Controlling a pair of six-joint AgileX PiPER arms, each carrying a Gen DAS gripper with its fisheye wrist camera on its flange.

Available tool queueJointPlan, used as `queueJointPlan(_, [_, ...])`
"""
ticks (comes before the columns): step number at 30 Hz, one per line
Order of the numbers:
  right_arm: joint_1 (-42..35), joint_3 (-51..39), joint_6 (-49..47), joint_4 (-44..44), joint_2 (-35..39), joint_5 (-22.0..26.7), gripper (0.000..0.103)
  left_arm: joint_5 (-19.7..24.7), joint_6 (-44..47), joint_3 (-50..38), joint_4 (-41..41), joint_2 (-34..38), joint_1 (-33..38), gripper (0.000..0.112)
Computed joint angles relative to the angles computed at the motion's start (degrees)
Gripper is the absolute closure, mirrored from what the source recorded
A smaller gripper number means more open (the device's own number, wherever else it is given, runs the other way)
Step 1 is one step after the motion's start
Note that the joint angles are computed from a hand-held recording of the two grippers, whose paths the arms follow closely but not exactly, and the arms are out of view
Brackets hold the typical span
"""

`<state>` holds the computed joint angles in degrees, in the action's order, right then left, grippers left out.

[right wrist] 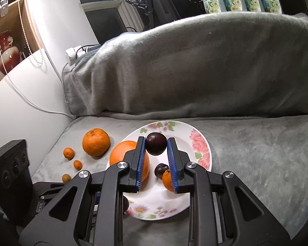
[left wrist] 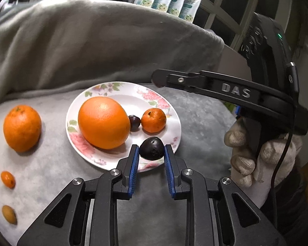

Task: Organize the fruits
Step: 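Carry both dark plums in both tools over the plate, then open both tools to drop the dark plums onto the plate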

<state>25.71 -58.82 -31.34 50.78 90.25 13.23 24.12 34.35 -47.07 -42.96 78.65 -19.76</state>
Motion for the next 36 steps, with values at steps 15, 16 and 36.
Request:
queueJointPlan(15, [-0.15,-4.36,7.08,-7.58,4.96,1.85,0.081,-7.46,-18.44,-0.82,20.25,2.25,-6.34,0.089])
queueJointPlan(16, [-0.03,-4.66,8.02,-8.62,5.18,1.89,0.081,-7.60,-18.57,-0.80,20.29,2.25,-6.31,0.089])
queueJointPlan(36, [1.58,-2.67,17.76,-17.63,3.71,-3.84,0.017,-8.99,-17.64,0.50,18.45,0.64,-5.80,0.046])
